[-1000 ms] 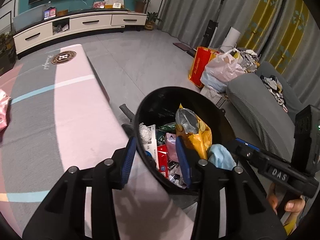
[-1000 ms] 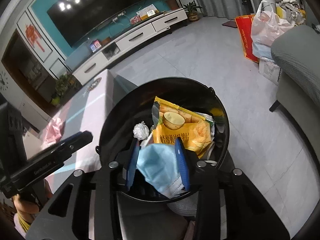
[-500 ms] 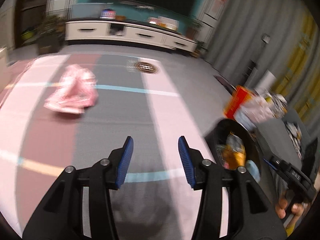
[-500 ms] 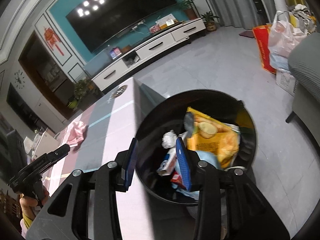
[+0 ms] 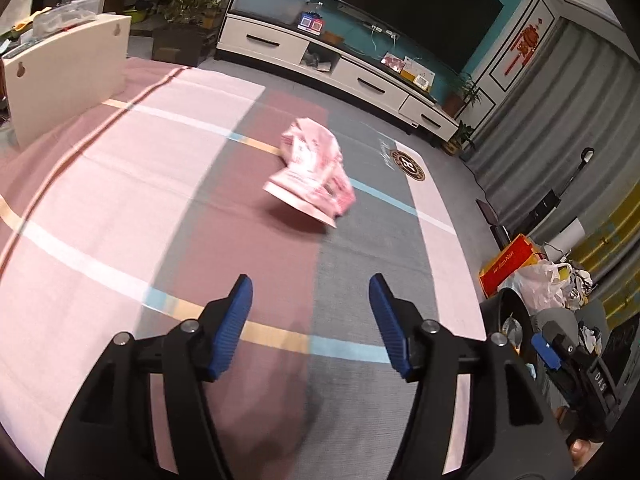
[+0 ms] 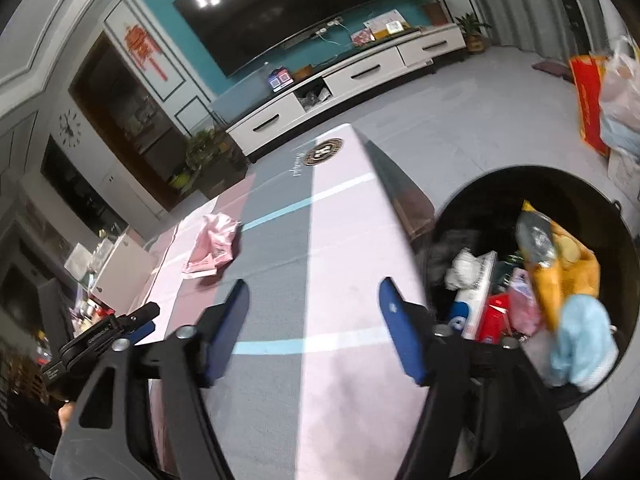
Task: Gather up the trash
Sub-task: 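Move both tools back toward the pink plastic bag on the table, then grasp the pink printed plastic bag with the left gripper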
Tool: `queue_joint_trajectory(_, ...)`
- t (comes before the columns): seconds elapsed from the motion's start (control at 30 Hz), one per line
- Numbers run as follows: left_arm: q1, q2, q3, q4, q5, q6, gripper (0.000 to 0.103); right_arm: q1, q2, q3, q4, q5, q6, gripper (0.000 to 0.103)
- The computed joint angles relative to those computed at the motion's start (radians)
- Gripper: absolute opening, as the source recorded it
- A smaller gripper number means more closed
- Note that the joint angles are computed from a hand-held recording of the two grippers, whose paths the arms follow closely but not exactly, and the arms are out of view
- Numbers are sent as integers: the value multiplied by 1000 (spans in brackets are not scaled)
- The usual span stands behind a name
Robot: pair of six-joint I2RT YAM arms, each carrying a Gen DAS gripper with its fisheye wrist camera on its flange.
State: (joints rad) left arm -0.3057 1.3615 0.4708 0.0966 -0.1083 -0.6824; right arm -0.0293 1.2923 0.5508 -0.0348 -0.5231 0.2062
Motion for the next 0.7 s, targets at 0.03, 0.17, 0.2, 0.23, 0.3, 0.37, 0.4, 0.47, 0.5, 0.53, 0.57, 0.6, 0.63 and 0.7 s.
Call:
queue_joint_trajectory(0.03,12,-9,-6,0,7,12,63,16,-1,3,1,11,5,68)
queue_joint_trajectory(0.17,107,-14,-33,38,109,20,64,110,18,22,54,64,94,69)
queue_joint_trajectory(0.2,129,-14,-35,43,136,21,64,121,22,26,67,74,115,69)
queue_joint_trajectory(0.23,154,-15,-36,50,164,21,64,125,27,28,83,77,134,69)
queue_joint_trajectory(0.3,175,-16,-37,61,182,15,64,134,37,26,117,76,167,69)
queue_joint_trajectory(0.37,199,3,-36,92,224,-18,64,146,60,35,142,80,204,70)
queue_joint_trajectory(0.4,199,15,-33,110,237,-34,64,150,73,37,154,77,217,70)
queue_joint_trajectory(0.47,183,46,-17,143,234,-53,64,171,99,40,172,85,234,70)
queue_joint_trajectory(0.5,174,70,-9,171,233,-64,64,183,111,45,172,89,232,70)
queue_joint_trajectory(0.53,169,97,6,187,231,-72,63,193,119,47,173,94,227,70)
queue_joint_trajectory(0.57,161,134,26,207,222,-87,63,196,123,51,169,98,222,70)
queue_joint_trajectory(0.6,157,161,42,221,214,-96,62,199,127,55,165,100,217,70)
queue_joint_trajectory(0.63,151,201,63,241,205,-112,61,196,130,55,169,95,218,70)
queue_joint_trajectory(0.7,135,295,129,259,188,-135,59,184,139,57,173,78,220,70)
